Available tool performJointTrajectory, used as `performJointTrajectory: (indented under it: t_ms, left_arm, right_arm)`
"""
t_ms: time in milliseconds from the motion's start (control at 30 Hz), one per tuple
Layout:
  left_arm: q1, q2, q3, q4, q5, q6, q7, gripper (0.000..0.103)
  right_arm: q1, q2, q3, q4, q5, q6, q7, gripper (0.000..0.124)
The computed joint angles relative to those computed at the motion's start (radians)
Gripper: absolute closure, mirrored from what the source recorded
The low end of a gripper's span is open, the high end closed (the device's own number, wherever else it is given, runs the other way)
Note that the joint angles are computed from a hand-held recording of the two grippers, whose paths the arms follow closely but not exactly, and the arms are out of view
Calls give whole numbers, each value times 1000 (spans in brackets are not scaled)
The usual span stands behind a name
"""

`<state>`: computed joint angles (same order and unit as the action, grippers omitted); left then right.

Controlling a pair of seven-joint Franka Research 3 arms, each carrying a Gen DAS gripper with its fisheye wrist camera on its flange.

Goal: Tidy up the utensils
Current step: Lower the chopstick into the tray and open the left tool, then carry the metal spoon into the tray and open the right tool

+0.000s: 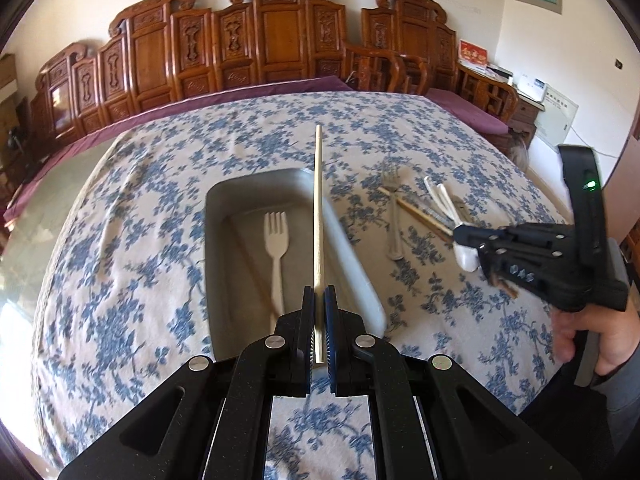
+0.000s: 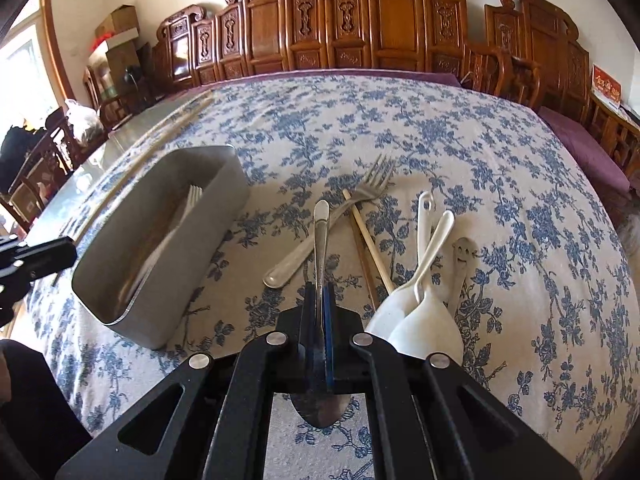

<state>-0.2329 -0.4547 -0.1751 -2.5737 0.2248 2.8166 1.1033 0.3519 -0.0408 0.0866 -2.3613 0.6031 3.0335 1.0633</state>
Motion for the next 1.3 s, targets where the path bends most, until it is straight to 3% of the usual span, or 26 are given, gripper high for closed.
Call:
performJointTrajectory:
  t_ms: [367,867,1300]
  left_arm:
    - [14,58,7,10,-4,-51,13,99]
    - [17,85,8,22,-29,-33,18,99]
    - [68,23,20,-10,-3,17,-52,98]
  right_arm:
    - [38,-21,-8,0,172,12,-159,119]
    - [47,-23,-3,6,216,8,-193,119]
    - [82,-39,16,37,209,1,-196,119]
